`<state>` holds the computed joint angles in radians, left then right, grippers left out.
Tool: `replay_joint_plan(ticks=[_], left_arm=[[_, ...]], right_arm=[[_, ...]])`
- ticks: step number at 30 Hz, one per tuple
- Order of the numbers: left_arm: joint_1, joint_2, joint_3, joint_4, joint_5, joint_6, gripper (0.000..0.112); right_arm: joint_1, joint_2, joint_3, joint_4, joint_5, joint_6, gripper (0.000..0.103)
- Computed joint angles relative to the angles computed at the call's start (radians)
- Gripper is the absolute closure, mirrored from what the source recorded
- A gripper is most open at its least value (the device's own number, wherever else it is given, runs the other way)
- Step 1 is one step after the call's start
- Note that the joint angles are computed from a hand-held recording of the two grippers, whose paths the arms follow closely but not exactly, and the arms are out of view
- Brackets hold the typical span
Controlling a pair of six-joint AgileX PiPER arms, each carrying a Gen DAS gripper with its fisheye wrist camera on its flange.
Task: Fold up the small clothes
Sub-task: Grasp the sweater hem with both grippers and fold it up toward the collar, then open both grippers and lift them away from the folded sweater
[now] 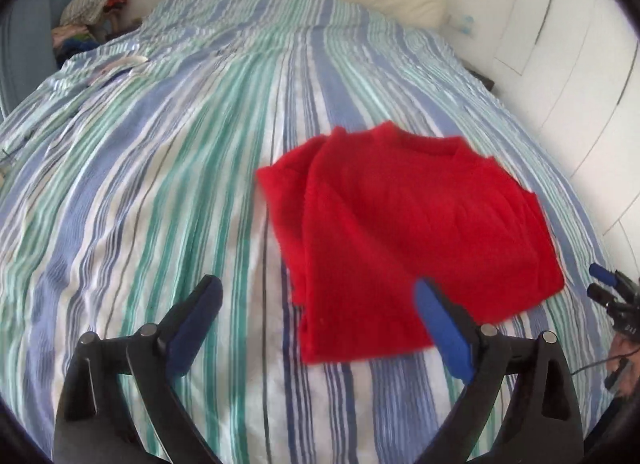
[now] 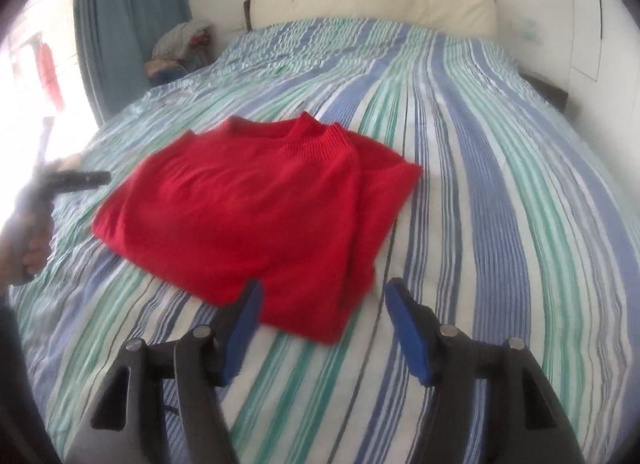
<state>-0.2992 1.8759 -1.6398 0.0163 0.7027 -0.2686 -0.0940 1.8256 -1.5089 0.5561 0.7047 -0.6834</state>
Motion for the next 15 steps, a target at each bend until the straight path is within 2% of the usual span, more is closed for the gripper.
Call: replay_joint_plan(ticks=[3,6,7,10,12,13,15], left_arm=[[-0.075,-0.152,0.219,0.083,-0.052,-0.096,0.012],[-0.126,-0.203,0.346,0.152,-0.084,-0.219,0.012],[-0.149,-0.204,0.376,0.202,-0.097,-0.288,0.012],[-0.227,-0.166,0.411,0.385,-0.090,-0.504,0.012],[-0.277,-0.133,0.419,0.500,-0.083,-0.603,0.012],[-0.297,-0.106,0.405,0.534,-0.055,-0.621,0.012],[-0.335,-0.083,0.416,0.631,-0.038,-0.702,0.012]], right_arm=[[-0.017,-0.163,0.168,0.062,-0.020,-0.090,0.033],[-0.010,-0.319,0.354,0.087,-0.113,-0.144,0.018],[-0.003,-0.359,0.413,0.088,-0.155,-0.148,0.016],[0.019,-0.365,0.492,0.065,-0.208,-0.070,0.015],[0.017,-0.337,0.525,0.101,-0.231,-0.054,0.015],[0.016,-0.336,0.558,0.144,-0.257,-0.080,0.015],[0.031,-0.319,0.594,0.139,-0.309,-0.050,0.015]])
